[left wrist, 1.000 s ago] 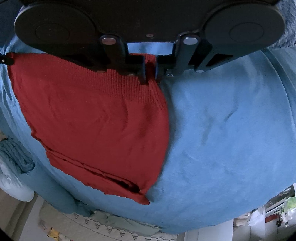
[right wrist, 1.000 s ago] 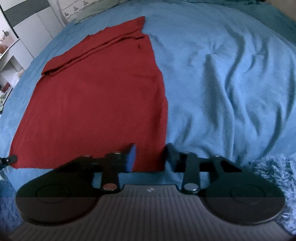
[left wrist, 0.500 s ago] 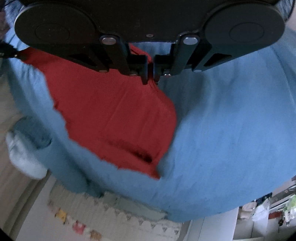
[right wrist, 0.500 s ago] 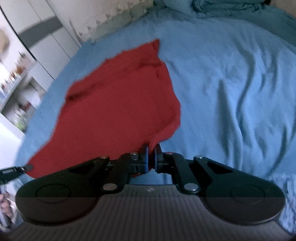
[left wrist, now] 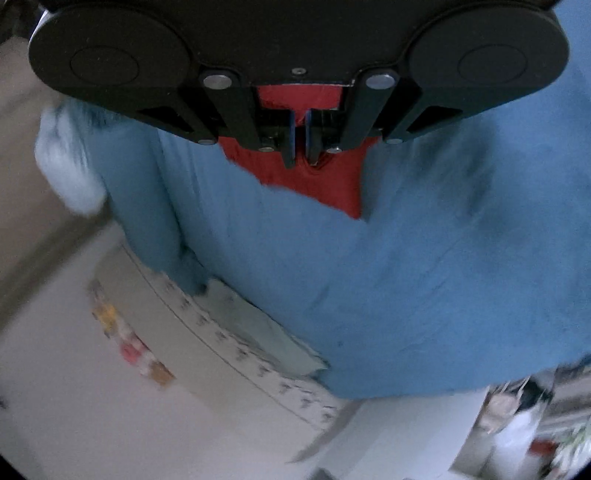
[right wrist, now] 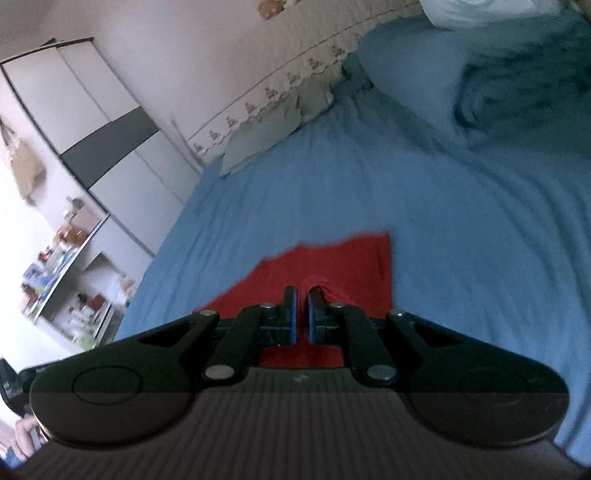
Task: Fold small clothes
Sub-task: 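Lift the hem with both tools and fold it toward the collar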
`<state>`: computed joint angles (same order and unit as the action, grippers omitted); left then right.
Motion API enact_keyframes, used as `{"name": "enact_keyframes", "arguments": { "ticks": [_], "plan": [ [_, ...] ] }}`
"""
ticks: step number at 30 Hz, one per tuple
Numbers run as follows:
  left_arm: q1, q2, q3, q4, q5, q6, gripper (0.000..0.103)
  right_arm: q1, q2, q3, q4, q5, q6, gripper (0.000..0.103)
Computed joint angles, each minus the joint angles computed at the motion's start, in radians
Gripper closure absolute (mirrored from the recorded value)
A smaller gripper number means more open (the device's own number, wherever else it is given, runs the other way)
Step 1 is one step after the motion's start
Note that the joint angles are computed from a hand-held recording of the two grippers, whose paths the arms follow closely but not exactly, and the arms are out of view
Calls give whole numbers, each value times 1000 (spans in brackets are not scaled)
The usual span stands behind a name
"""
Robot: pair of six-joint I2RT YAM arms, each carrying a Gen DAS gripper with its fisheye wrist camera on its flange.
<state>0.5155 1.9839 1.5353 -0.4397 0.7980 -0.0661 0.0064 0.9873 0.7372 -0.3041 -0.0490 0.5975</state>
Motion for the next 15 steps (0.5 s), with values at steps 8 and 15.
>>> {"name": "enact_keyframes", "arguments": {
  "ticks": [8, 15],
  "plan": [
    [-233, 339, 426, 77, -236, -148, 99, -101, 650, 376, 213, -45, -85, 83],
    [-318, 656, 817, -53, -458, -136, 98, -120, 1023, 583, 322, 38, -108, 82]
  ]
}}
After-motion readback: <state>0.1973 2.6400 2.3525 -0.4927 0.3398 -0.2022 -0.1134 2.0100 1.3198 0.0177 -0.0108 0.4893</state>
